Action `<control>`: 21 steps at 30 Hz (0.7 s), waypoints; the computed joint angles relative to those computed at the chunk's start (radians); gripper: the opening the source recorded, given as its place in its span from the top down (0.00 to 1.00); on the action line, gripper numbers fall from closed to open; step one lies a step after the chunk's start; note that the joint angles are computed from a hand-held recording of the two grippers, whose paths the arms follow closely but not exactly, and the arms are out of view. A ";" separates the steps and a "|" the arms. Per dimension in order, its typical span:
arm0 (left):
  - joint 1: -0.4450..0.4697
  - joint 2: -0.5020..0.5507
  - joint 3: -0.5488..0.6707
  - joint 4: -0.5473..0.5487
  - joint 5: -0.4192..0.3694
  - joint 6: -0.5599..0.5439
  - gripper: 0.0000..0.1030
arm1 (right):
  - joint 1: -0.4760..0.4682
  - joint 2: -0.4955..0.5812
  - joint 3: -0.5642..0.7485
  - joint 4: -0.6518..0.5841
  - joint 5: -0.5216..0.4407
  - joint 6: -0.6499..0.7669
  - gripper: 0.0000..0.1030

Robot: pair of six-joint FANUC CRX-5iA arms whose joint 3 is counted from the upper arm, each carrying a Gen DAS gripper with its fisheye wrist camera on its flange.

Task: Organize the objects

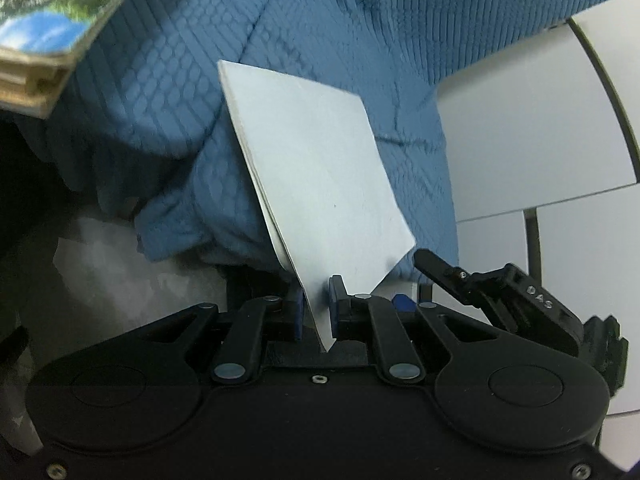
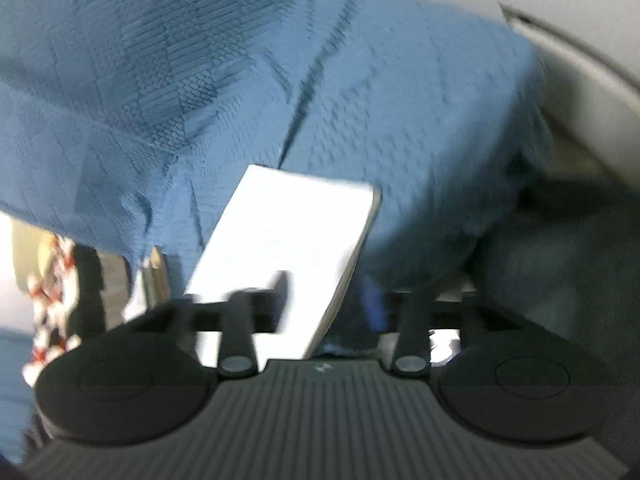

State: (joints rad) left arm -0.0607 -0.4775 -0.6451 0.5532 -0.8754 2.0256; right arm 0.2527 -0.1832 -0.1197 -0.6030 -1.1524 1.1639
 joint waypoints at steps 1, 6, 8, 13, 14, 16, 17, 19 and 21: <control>-0.009 0.004 -0.002 -0.001 0.003 0.006 0.89 | -0.004 -0.010 -0.016 -0.016 0.004 -0.020 0.46; 0.001 0.005 -0.041 0.054 -0.001 -0.050 0.88 | 0.028 -0.028 -0.070 -0.038 0.020 -0.129 0.46; 0.002 0.002 -0.055 0.074 0.001 -0.064 0.88 | 0.051 -0.030 -0.091 -0.039 0.041 -0.150 0.46; 0.006 -0.014 -0.079 0.090 0.006 -0.078 0.87 | 0.056 -0.022 -0.124 -0.124 0.063 -0.153 0.47; 0.008 -0.017 -0.082 0.092 0.005 -0.083 0.87 | 0.055 -0.020 -0.129 -0.147 0.065 -0.148 0.46; 0.006 -0.018 -0.078 0.078 0.008 -0.073 0.88 | 0.050 -0.021 -0.140 -0.185 0.074 -0.132 0.47; 0.006 -0.017 -0.075 0.070 0.007 -0.072 0.88 | 0.057 -0.027 -0.149 -0.185 0.089 -0.133 0.47; 0.012 -0.020 -0.076 0.067 0.009 -0.070 0.87 | 0.045 -0.038 -0.165 -0.220 0.108 -0.126 0.50; 0.021 -0.032 -0.082 0.072 0.007 -0.079 0.84 | 0.006 -0.042 -0.175 -0.281 0.093 -0.088 0.65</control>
